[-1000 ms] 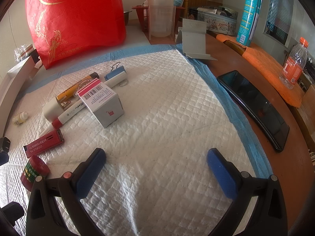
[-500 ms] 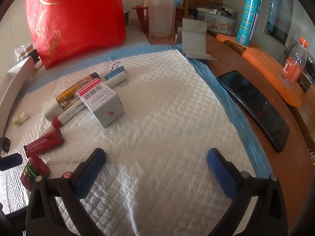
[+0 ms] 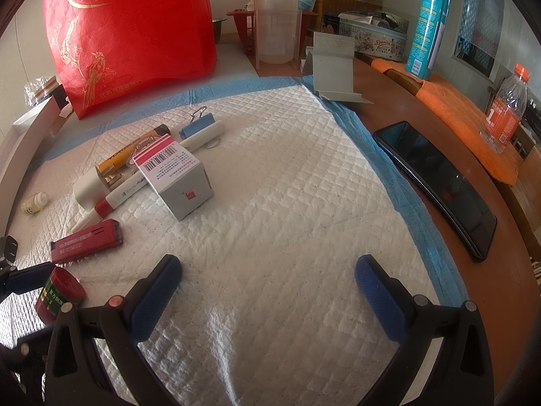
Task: Organize rigid objects
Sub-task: 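Lower the left tool onto the red tin and close it, then lift the red tin toward the tray with the left tool while the right tool grasps the white-red box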
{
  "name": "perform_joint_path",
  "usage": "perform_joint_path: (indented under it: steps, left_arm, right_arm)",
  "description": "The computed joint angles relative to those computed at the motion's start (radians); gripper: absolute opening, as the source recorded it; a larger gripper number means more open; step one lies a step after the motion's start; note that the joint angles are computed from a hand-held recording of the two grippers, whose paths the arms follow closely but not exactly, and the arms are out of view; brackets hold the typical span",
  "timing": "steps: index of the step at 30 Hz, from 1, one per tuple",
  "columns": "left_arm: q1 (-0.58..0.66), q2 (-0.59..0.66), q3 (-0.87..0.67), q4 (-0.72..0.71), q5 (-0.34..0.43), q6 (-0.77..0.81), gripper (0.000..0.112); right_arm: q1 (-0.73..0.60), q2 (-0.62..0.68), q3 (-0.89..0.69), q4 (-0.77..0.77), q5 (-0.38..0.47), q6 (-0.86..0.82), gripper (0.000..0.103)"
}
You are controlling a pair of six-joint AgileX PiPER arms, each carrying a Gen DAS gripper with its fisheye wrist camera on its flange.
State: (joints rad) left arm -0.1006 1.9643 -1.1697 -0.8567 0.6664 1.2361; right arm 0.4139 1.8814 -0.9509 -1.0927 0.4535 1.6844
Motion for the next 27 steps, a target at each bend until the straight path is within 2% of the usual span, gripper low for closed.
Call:
perform_joint_path:
  steps: [6, 14, 18, 21, 23, 26, 27]
  left_arm:
    - [0.009, 0.001, 0.001, -0.006, -0.002, 0.004, 0.029]
    - [0.005, 0.002, 0.008, -0.012, -0.025, 0.016, 0.029]
    - [-0.006, -0.008, 0.026, -0.015, -0.049, 0.022, 0.033]
    - [-0.033, -0.028, 0.055, -0.003, -0.085, 0.031, 0.045]
    - [-0.058, -0.040, 0.078, -0.003, -0.113, 0.058, 0.061]
    - [-0.103, -0.069, 0.137, -0.013, -0.213, 0.104, 0.063]
    - [-0.096, -0.068, 0.135, -0.021, -0.204, 0.105, 0.061]
  right_arm:
    - [0.000, 0.000, 0.000, -0.001, 0.000, 0.001, 0.103]
    - [0.001, 0.000, 0.001, -0.002, 0.000, 0.002, 0.103]
    - [0.001, 0.002, -0.001, -0.004, 0.000, 0.004, 0.103]
    - [0.001, 0.002, -0.001, -0.004, 0.001, 0.004, 0.103]
    - [0.001, 0.001, 0.000, -0.003, 0.000, 0.003, 0.103]
    - [0.001, 0.002, -0.001, -0.004, 0.000, 0.004, 0.103]
    - [0.001, 0.002, -0.001, -0.004, 0.000, 0.004, 0.103]
